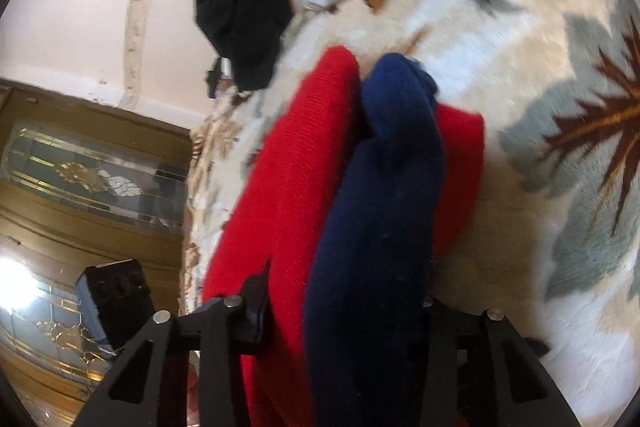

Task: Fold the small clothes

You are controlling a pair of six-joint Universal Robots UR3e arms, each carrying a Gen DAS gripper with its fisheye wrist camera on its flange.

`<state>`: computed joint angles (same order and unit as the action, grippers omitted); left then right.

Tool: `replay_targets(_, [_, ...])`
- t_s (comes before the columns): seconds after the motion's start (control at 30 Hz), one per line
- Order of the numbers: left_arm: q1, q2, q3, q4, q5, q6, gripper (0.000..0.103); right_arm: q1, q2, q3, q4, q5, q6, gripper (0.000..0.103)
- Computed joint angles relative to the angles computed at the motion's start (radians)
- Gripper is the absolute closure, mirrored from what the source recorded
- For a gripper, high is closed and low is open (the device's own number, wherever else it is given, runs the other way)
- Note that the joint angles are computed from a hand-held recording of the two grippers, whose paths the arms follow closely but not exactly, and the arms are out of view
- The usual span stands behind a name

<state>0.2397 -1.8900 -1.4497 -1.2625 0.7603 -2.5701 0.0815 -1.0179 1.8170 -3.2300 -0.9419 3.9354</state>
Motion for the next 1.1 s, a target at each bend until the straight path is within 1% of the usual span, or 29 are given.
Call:
replay_targets(0.1, [0.027,0.050,-0.028,0.010,-0.023,0.028,0.059,0.036,-0.017,-0.027,0.005,-0.032,0.006,0.058])
replay_targets(0.2, [0.090,0.145,-0.081,-0.003,-0.051,0.083,0.059,0.073,-0.003,-0.069,-0.034,-0.035,0.029,0.058])
replay_targets(0.33, [0.159,0.243,-0.147,-0.014,-0.030,0.144,0.059,0.127,0.033,-0.127,-0.063,-0.043,0.042,0.058])
replay_targets(0.4, [0.181,0.262,-0.178,-0.013,0.014,0.157,0.059,0.148,0.065,-0.163,-0.025,-0.042,0.036,0.058])
replay_targets(0.43, [0.179,0.263,-0.200,0.010,0.059,0.150,0.058,0.156,0.076,-0.174,0.006,-0.046,0.035,0.058])
replay_targets(0.47, [0.165,0.254,-0.220,0.040,0.122,0.132,0.057,0.169,0.086,-0.187,0.066,-0.056,0.031,0.058])
replay_targets(0.5, [0.150,0.246,-0.231,0.068,0.170,0.114,0.053,0.177,0.086,-0.196,0.116,-0.073,0.021,0.058])
replay_targets(0.53, [0.139,0.250,-0.267,0.125,0.210,0.096,0.047,0.200,0.072,-0.205,0.193,-0.130,-0.009,0.055])
replay_targets(0.57, [0.142,0.269,-0.307,0.167,0.210,0.101,0.046,0.220,0.049,-0.205,0.236,-0.181,-0.041,0.054])
replay_targets(0.6, [0.141,0.289,-0.319,0.181,0.216,0.106,0.046,0.235,0.026,-0.206,0.264,-0.217,-0.056,0.051])
replay_targets(0.63, [0.137,0.313,-0.333,0.206,0.230,0.104,0.045,0.251,-0.007,-0.204,0.302,-0.261,-0.069,0.046])
replay_targets(0.67, [0.138,0.349,-0.362,0.247,0.237,0.105,0.044,0.274,-0.045,-0.199,0.338,-0.324,-0.085,0.045])
replay_targets(0.73, [0.149,0.421,-0.423,0.323,0.243,0.095,0.037,0.331,-0.106,-0.185,0.371,-0.463,-0.106,0.044])
replay_targets(0.87, [0.188,0.579,-0.489,0.363,0.243,0.057,0.027,0.436,-0.240,-0.107,0.391,-0.676,-0.089,0.045])
replay_targets(0.9, [0.193,0.611,-0.504,0.384,0.259,0.039,0.023,0.454,-0.256,-0.130,0.431,-0.715,-0.098,0.044])
replay_targets(0.97, [0.215,0.703,-0.541,0.405,0.301,0.018,0.021,0.540,-0.289,-0.188,0.543,-0.866,-0.112,0.045])
replay_targets(1.0, [0.228,0.755,-0.558,0.404,0.317,0.016,0.021,0.556,-0.279,-0.242,0.593,-0.898,-0.116,0.045])
replay_targets(1.03, [0.238,0.789,-0.566,0.396,0.330,0.016,0.020,0.597,-0.292,-0.274,0.652,-0.954,-0.109,0.044])
replay_targets(1.1, [0.260,0.864,-0.579,0.369,0.361,0.017,0.018,0.664,-0.319,-0.312,0.745,-1.032,-0.074,0.044])
